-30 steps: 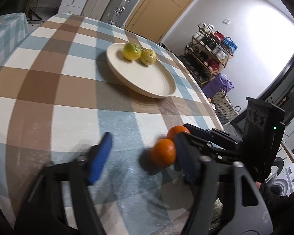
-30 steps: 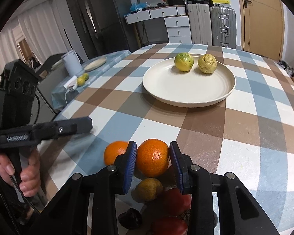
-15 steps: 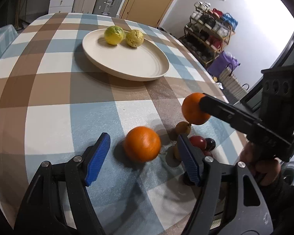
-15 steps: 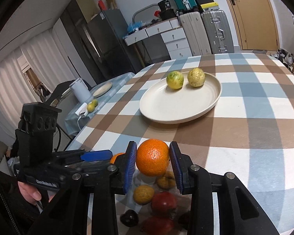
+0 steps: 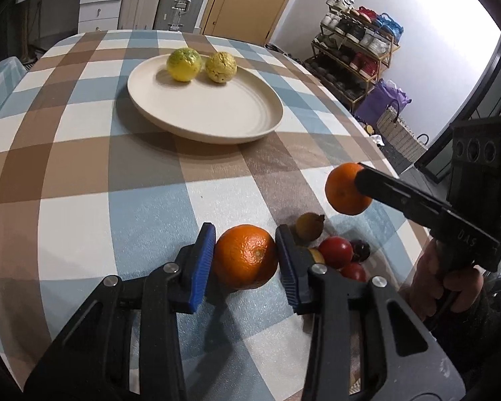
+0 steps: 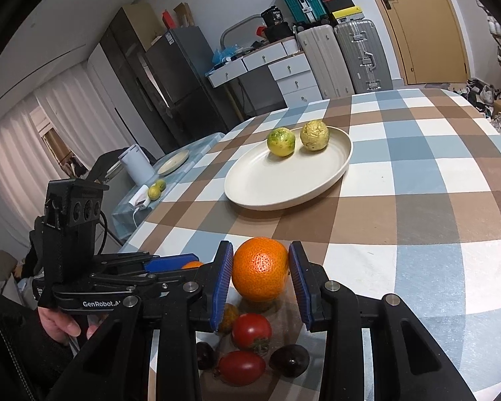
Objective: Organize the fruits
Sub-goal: 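Grasp an orange with the left tool while the right tool grasps the other orange, then place both oranges on the cream plate and open both tools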
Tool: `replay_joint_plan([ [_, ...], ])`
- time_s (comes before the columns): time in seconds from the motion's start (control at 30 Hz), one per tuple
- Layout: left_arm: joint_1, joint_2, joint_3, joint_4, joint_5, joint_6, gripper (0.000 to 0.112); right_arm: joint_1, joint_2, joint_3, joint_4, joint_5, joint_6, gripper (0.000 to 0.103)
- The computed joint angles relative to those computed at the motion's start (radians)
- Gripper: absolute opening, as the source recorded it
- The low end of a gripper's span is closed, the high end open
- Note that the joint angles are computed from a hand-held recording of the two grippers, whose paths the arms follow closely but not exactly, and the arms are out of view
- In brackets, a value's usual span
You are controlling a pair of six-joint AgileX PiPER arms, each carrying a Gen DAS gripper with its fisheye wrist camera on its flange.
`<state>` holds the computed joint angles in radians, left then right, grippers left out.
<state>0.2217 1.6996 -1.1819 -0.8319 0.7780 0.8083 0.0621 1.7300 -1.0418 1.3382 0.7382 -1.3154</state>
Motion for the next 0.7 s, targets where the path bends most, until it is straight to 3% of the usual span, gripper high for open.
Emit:
replay_joint_plan([
  [0.17,0.034,0.023,-0.057,-0.032,0.054,-0.001,0.034,-0.014,0.013,-0.023,0.0,0.02,0.007,0.035],
  [0.3,0.094,0.098,-0.162,-0.131,0.196,-0.011,0.034,-0.012,0.04,-0.071,-0.016,0.032,0.036,0.035],
  [0.53,0.123,0.203,-0.369,-0.126,0.251,-0.103,0.034,0.008,0.138,-0.245,-0.084,0.061,0.164,0.035],
  [0.7,0.134,0.327,-0.61,-0.071,0.29,-0.197,0.034,0.049,0.257,-0.47,-0.221,0.084,0.337,0.035],
])
